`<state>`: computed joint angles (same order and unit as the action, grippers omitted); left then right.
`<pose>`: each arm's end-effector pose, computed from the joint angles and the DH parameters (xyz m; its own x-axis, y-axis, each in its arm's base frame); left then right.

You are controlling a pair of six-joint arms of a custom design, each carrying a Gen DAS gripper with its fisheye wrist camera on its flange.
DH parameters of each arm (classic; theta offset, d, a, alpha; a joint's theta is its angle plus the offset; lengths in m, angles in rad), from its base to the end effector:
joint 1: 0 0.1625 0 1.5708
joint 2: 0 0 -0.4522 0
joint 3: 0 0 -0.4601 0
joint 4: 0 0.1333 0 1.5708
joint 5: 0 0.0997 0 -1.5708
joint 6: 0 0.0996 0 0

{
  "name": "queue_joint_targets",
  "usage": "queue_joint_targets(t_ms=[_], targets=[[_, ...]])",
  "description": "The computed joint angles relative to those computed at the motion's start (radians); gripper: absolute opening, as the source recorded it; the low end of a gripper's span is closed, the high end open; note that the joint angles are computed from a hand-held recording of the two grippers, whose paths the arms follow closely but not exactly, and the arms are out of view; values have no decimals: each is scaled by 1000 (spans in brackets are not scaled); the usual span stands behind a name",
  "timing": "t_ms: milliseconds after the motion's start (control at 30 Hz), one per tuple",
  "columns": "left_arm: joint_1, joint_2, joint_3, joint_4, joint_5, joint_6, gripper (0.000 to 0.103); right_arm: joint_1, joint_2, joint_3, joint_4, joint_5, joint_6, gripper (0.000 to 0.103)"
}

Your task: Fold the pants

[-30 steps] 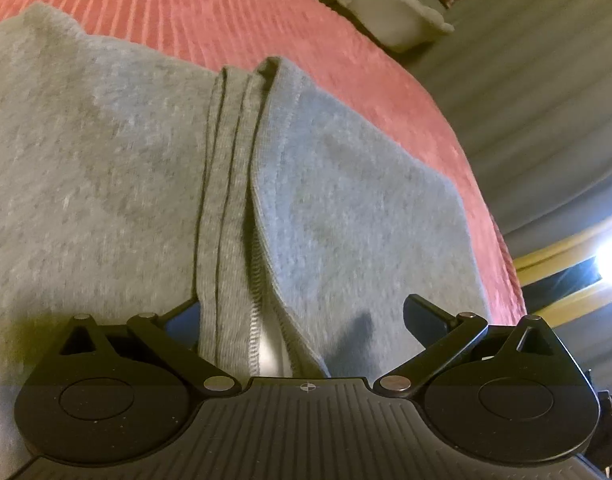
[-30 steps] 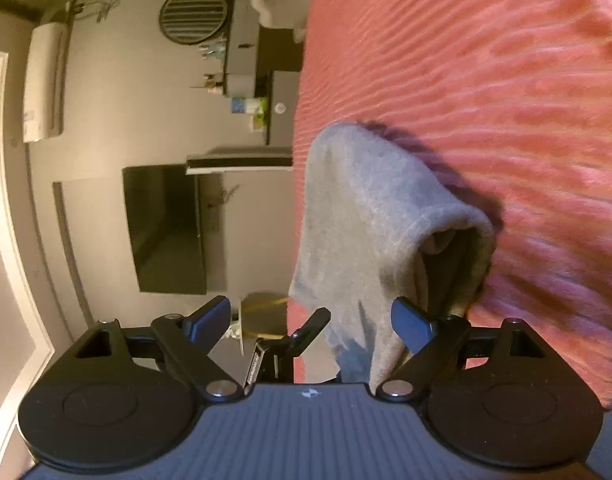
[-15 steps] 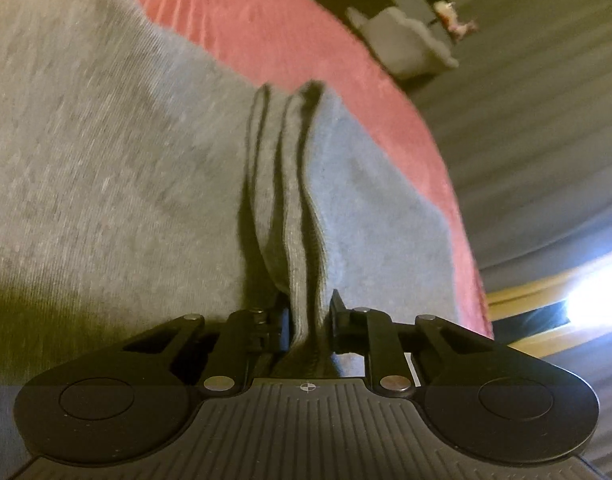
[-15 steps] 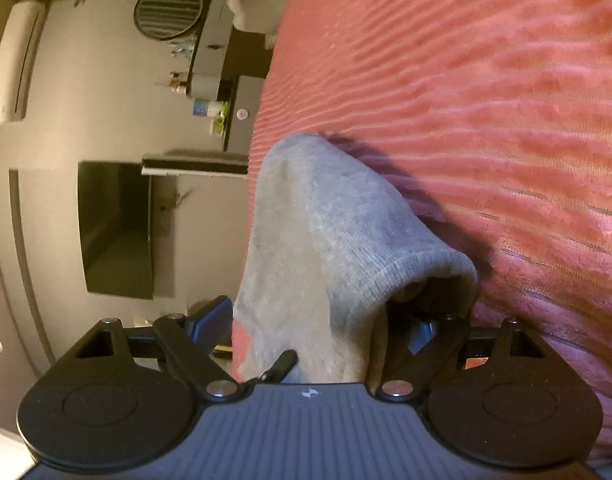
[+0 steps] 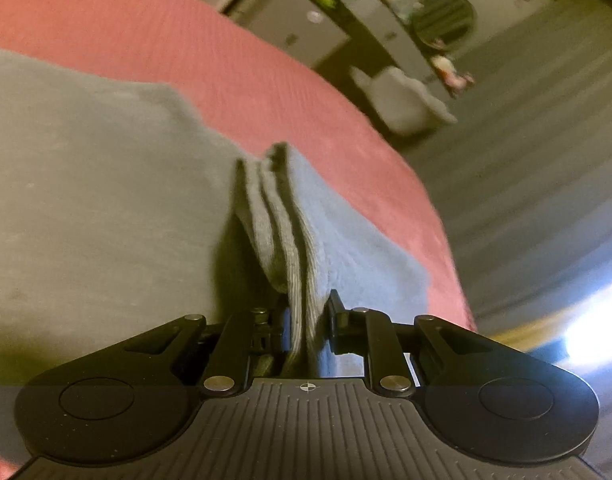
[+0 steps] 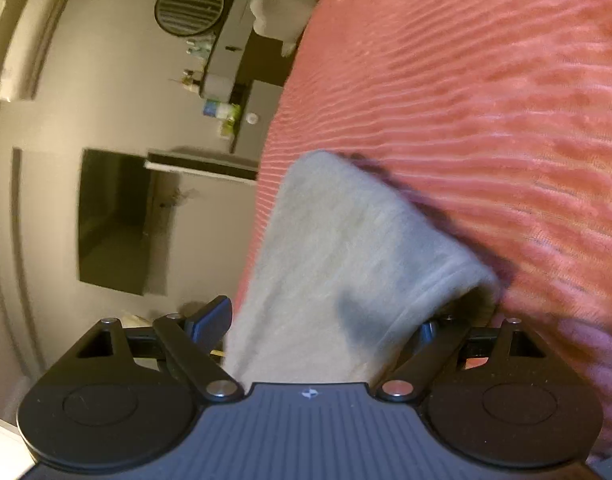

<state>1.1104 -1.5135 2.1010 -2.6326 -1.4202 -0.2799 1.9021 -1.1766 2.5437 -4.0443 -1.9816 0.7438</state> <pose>-0.1082 -0.5519 0.3169 -0.9897 0.1430 -0.0021 0.1268 0.8704 -0.4758 0.2163 -0.3412 0.1777 -0.8221 0.3158 -0.4738 0.5584 0.2850 -0.7791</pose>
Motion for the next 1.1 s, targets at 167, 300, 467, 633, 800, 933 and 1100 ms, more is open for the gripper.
queue_joint_targets(t_ms=[167, 300, 467, 633, 800, 933, 1100], targets=[[8, 33, -26, 116, 155, -56, 23, -44, -17, 26, 43, 4, 136, 85], [-21, -3, -12, 99, 201, -57, 32, -7, -163, 45, 256, 68, 109, 90], [-105, -48, 66, -143, 357, 79, 60, 55, -228, 7, 346, 125, -115, 93], [-92, -19, 77, -172, 179, 161, 76, 20, -82, -68, 200, 102, -213, 99], [-93, 69, 56, -44, 418, 159, 50, -30, 12, -81, 199, 30, -254, 98], [-80, 43, 59, -67, 402, 153, 56, -3, 20, -107, 243, -15, -325, 99], [-104, 7, 84, -91, 543, 105, 52, 25, 44, -133, 263, -67, -371, 99]])
